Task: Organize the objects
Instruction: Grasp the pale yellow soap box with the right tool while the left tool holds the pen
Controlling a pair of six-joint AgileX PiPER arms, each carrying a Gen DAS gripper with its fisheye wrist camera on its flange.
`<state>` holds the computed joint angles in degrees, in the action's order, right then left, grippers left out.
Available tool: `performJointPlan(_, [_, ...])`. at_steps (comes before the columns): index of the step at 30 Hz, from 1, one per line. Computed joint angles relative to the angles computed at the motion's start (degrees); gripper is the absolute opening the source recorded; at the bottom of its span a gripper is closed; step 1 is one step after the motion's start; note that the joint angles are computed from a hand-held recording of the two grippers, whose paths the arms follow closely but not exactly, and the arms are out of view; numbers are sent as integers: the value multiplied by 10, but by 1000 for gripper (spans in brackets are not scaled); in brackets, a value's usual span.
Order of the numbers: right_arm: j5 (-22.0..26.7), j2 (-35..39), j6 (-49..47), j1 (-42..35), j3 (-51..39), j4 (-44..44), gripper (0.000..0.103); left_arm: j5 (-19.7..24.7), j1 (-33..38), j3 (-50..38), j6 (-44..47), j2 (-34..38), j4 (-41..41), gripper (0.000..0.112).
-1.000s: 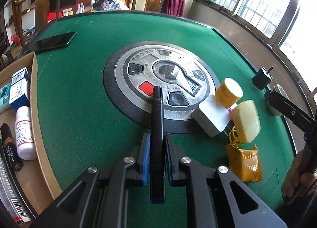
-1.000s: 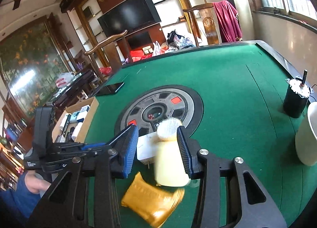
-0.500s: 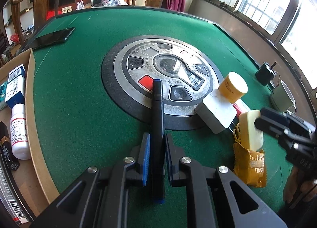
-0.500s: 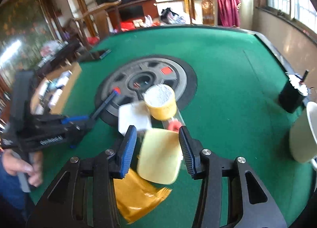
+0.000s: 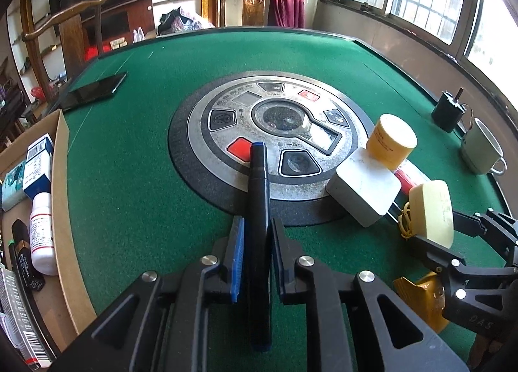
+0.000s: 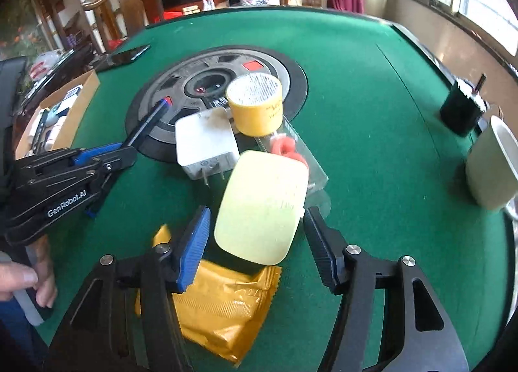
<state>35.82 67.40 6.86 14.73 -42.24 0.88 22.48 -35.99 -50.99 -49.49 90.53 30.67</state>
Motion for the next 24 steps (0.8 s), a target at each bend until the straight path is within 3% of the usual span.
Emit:
performJointPlan(4, [-13,-9,61,19,12,-52,49,1,-11,-3,18,5,2,40])
performJointPlan(6, [-18,-10,48,14,14,-43,49,21,-27,-10,-22,14,47,73])
performJointPlan(7, [-18,-11,38,10,14,-35,49,32,-23,-14,-27,18,44,79])
performJointPlan(9, [-19,-10,41,11,15,-40,49,7,1,-9,7,15,1,80])
performJointPlan(12, [-21,-11,43,11,16,-43,49,17,-7,-12,-16,19,28,80])
performJointPlan(16, [-17,-9,130,52,19,-121,52,17,-7,-12,-20,19,31,80])
performJointPlan(22, [-12,-6,184,63,16,-141,56,15,-13,-9,-44,19,52,80])
performJointPlan(23, [-13,-4,188,63,14,-141,57,16,-14,-8,-47,19,55,80])
performJointPlan(24, [-11,-5,203,67,15,-149,66,16,-14,-8,-47,19,55,80])
